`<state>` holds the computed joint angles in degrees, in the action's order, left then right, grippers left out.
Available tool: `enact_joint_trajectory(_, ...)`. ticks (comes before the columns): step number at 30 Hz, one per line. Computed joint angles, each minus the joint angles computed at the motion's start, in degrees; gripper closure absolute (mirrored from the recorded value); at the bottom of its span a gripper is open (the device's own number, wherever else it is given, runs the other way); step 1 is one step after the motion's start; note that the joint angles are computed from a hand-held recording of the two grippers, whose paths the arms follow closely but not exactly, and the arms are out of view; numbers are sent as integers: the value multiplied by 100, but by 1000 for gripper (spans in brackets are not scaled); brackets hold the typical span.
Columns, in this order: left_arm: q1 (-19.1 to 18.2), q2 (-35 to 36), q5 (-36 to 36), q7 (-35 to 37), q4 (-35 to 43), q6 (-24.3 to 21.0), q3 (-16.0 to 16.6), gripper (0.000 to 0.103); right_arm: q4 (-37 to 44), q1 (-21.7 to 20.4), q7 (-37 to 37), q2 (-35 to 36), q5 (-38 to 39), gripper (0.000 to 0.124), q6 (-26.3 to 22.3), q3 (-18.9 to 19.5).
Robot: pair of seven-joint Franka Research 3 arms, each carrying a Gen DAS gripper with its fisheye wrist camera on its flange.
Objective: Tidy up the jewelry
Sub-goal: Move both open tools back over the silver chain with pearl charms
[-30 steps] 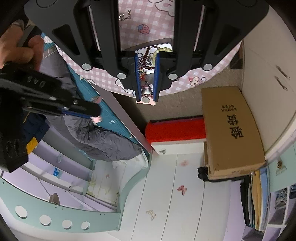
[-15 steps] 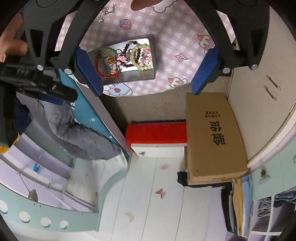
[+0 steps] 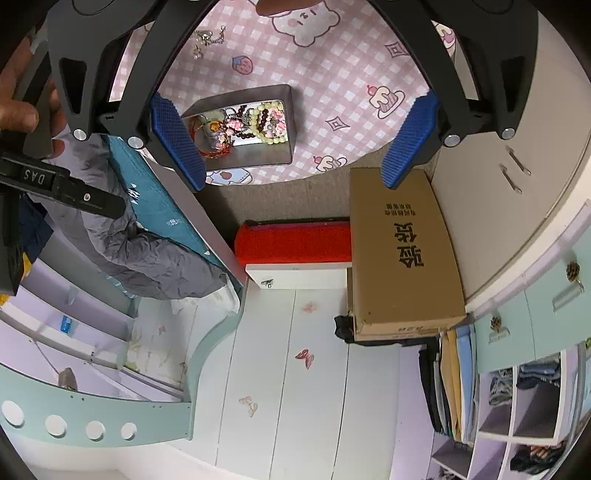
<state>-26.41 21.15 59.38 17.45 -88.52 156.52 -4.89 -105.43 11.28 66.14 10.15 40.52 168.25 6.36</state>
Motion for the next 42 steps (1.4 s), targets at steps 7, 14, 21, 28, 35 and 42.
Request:
enact_joint_trajectory(7,-80,-363,463,-439,-373,34,-37,9,-436,93,-297,-418,185,28,309,34)
enact_joint_trajectory(14,-26,-777,1129,-1084,-755,-32,-221,9,-944,319,-790,-918,619,28,763,-8)
enact_joint_trajectory(21,88,-1125,1639,-1554,-1166,-136,-487,9,-1577,687,-918,-1458,642,28,1345,-178)
enact_joint_trajectory(28,82,-1403,2616,-2295,-1615,-551,-767,7,-2369,653,-290,-1930,-68,28,1947,-70)
enact_joint_trajectory(35,50,-1123,2696,-2296,-1798,-513,-926,7,-3092,21,323,-2252,-402,28,2140,454)
enact_joint_trajectory(42,-185,-467,2352,-1922,-1523,-351,-789,7,-3503,-519,1042,-2310,-786,28,1867,788)
